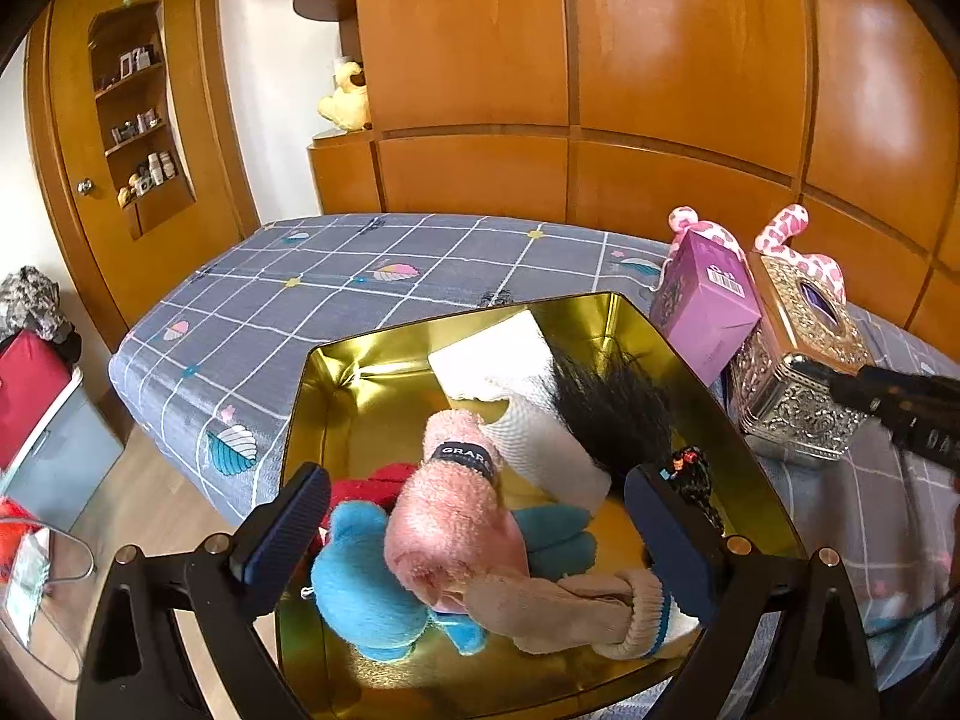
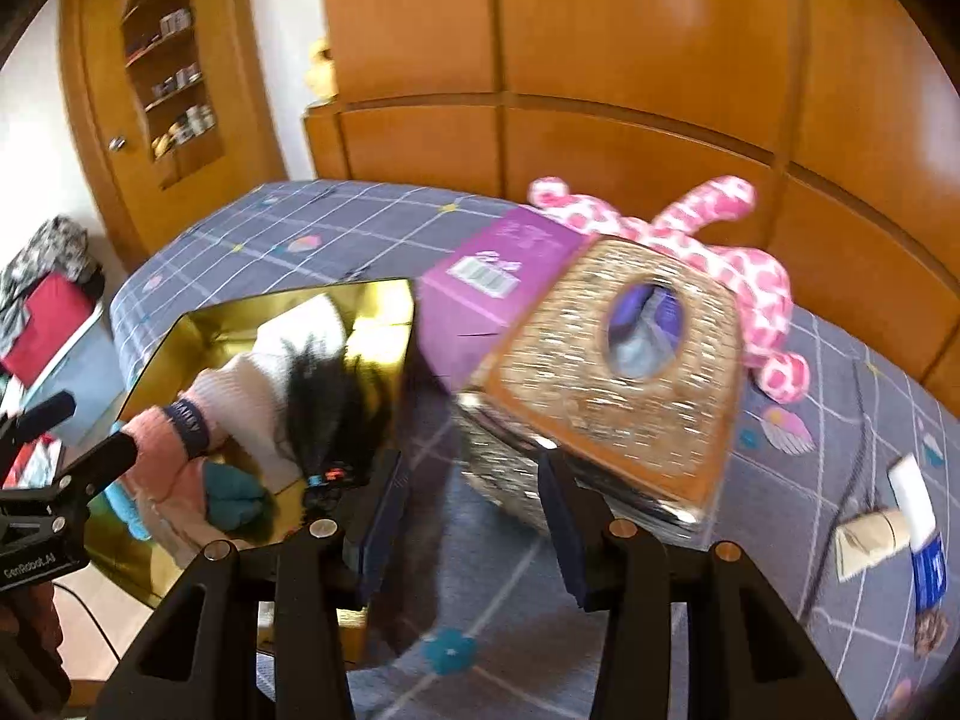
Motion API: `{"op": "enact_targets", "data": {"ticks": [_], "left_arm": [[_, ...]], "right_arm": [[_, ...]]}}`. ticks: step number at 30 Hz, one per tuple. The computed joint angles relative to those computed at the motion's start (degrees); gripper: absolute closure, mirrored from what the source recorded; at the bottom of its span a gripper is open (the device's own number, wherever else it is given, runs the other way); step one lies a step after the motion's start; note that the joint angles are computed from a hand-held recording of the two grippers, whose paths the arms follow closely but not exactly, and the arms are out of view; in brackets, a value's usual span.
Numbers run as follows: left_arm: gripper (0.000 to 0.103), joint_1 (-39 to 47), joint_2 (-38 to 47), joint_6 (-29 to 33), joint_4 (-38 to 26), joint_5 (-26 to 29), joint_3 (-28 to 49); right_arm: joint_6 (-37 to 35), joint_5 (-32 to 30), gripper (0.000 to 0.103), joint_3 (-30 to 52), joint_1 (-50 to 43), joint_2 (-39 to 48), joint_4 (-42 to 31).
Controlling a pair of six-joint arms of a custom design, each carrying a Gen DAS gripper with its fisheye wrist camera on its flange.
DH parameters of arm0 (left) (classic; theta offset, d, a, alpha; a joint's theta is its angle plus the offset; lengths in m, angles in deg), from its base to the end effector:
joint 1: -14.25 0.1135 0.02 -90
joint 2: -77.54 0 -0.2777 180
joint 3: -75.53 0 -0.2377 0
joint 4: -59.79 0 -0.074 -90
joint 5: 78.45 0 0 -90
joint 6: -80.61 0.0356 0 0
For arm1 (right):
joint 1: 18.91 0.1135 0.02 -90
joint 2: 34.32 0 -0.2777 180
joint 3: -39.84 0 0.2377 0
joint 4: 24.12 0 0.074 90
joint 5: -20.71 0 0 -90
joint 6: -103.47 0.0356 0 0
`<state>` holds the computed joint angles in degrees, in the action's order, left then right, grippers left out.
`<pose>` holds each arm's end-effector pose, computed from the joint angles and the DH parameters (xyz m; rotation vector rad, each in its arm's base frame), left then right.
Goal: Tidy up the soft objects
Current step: 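Carry the black beaded hair piece with the right tool into the gold tray and release, then move both tools back toward the beige bandage roll and brown scrunchie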
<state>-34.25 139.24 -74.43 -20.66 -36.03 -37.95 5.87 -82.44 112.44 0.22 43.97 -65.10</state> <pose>0.1188 -0.0946 0.2830 -0.4572 2.2570 0.3130 0.2569 0.0977 0.2828 -0.6580 2.2967 0.3689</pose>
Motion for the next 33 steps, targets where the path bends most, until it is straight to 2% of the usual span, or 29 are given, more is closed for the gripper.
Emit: {"op": "enact_targets", "data": {"ticks": [3, 6, 14, 24, 30, 33], "left_arm": [[0.004, -0.72, 0.63, -0.2, -0.18, -0.34, 0.24], [0.004, -1.12, 1.18, -0.31, 0.01, -0.27, 0.29], [0.004, -2.92, 3.61, -0.46, 0.3, -0.58, 1.12], [0.003, -7.61, 10.12, 0.16, 1.06, -1.83, 5.71], [0.003, -9.6, 13.57, 5.22, 4.68, -2.05, 9.5], [0.003, -10.73, 14.75, 11.31, 9.71, -1.5, 11.3]], "right_arm": [[0.0, -1.27, 0.058, -0.27, -3.45, -0.98, 0.36], [-1.07, -6.57, 0.057, 0.63, -8.78, -2.43, -0.72], [-6.64, -6.61, 0.055, 2.8, -19.86, -0.86, -1.2], [-9.4, -4.45, 0.055, 10.36, -37.28, 9.93, 0.76], [-5.9, -4.25, 0.054, 17.68, -46.52, 19.39, 3.76], [-1.21, -2.45, 0.054, 21.95, -50.5, 24.66, 4.45]]}}
